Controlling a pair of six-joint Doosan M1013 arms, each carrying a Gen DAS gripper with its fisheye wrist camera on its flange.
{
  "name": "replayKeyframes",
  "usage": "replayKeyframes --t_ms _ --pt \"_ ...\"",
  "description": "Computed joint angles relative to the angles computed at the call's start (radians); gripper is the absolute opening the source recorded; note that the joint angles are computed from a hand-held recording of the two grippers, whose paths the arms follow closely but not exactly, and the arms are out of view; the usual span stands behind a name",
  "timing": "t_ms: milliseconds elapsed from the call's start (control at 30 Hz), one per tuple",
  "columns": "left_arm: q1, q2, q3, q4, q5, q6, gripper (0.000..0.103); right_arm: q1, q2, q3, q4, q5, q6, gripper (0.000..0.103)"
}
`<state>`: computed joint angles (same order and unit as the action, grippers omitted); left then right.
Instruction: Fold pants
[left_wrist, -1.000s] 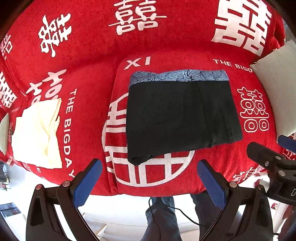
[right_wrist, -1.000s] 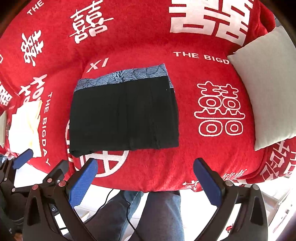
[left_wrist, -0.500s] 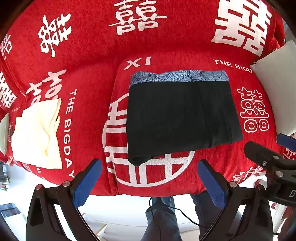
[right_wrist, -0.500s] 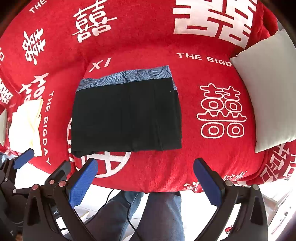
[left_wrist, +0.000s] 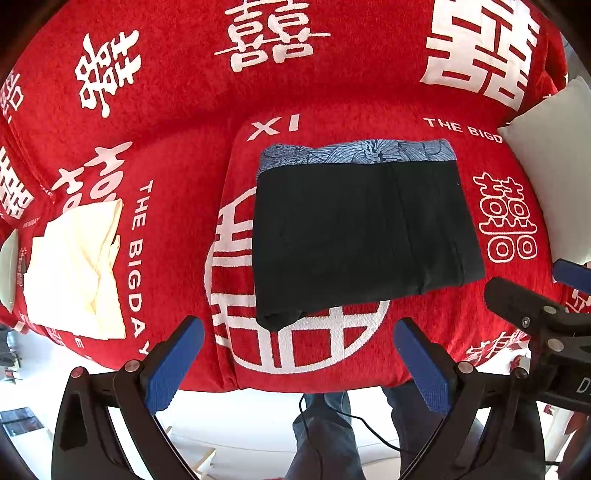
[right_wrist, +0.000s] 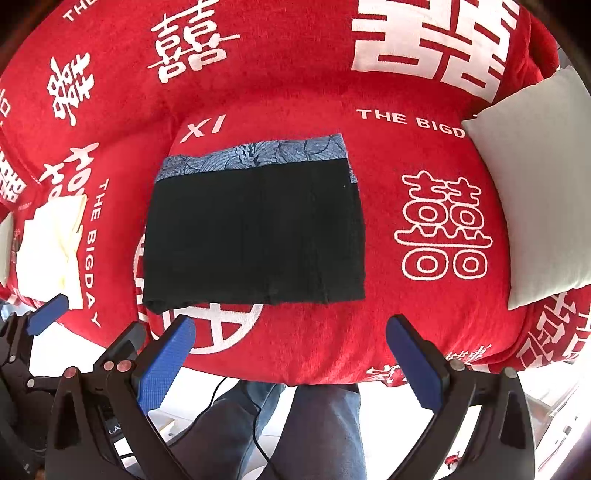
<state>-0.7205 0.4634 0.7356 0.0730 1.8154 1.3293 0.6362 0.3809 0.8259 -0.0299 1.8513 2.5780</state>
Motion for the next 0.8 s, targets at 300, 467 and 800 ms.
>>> replayKeyframes --t_ms 300,467,800 --pt "-0.001 -0.004 0.006 0.006 -0.010 -0.002 0.103 -0.001 0.002 -0.001 0.000 0.004 -0.007 0.103" --pt "-0.002 -0.005 0.008 0.009 -0.012 -0.002 0.103 -0.001 0.002 -0.001 0.002 0.002 -0.016 0.103" --pt "-0.002 -0.008 0.015 -0.006 -0.012 -0.019 0.103 0.001 0.003 0.000 0.002 0.002 -0.023 0.103"
